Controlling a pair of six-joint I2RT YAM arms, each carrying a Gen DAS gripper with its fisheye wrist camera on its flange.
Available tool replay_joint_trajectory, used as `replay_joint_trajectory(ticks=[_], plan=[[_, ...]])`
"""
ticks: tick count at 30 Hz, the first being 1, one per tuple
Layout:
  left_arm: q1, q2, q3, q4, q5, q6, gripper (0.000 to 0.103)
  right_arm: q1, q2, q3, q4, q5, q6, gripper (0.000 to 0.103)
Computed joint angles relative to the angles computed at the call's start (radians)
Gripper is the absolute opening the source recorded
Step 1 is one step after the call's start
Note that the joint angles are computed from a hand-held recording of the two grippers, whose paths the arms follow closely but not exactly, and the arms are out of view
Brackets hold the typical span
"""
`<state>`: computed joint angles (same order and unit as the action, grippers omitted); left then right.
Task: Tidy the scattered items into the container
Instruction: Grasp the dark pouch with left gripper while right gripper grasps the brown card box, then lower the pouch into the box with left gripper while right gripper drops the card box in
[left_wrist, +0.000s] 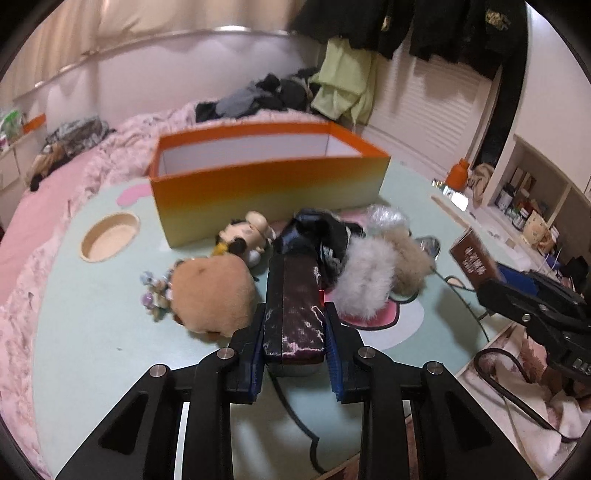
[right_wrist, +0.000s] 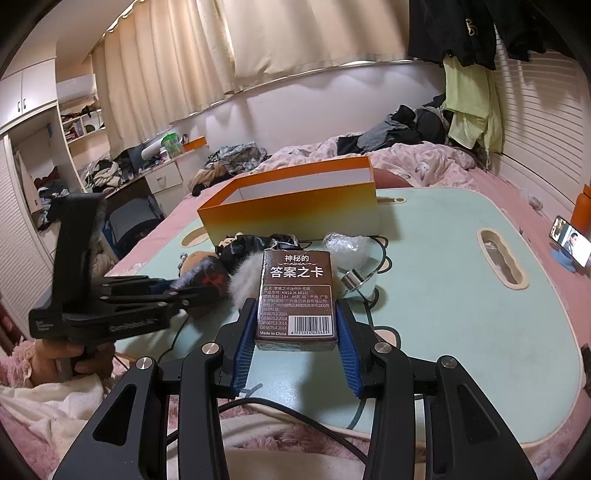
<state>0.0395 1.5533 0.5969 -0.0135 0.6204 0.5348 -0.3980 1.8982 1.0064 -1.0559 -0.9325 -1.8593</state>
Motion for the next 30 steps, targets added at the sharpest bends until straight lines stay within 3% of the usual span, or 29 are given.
replay_joint_trajectory(ticks=[6, 12, 17, 21, 24, 30], plan=[[0.037, -0.041, 0.07, -0.086, 0.079, -0.015, 0.026, 0.005, -0.013, 0.008, -0.017, -0.013, 0.005, 0.042], [0.007, -0.024, 0.164, -0.021, 0.048, -0.13, 0.026, 0.08, -0.054, 0.059, -0.059, -0.079, 0.088, 0.042], [-0.042, 0.08, 0.314, -0.043, -0.007, -0.216, 0.026, 0.23, -0.181, 0.02, 0.104, -0.12, 0.315, 0.042], [-0.09, 0.154, 0.416, -0.059, -0.068, -0.253, 0.027, 0.385, -0.221, 0.031, 0.236, -0.068, 0.556, 0.042], [-0.118, 0.213, 0.485, -0.067, -0.11, -0.277, 0.026, 0.494, -0.207, 0.055, 0.352, -0.018, 0.74, 0.042], [-0.143, 0.329, 0.594, -0.116, -0.107, -0.336, 0.026, 0.624, -0.115, 0.123, 0.48, 0.088, 0.95, 0.042]])
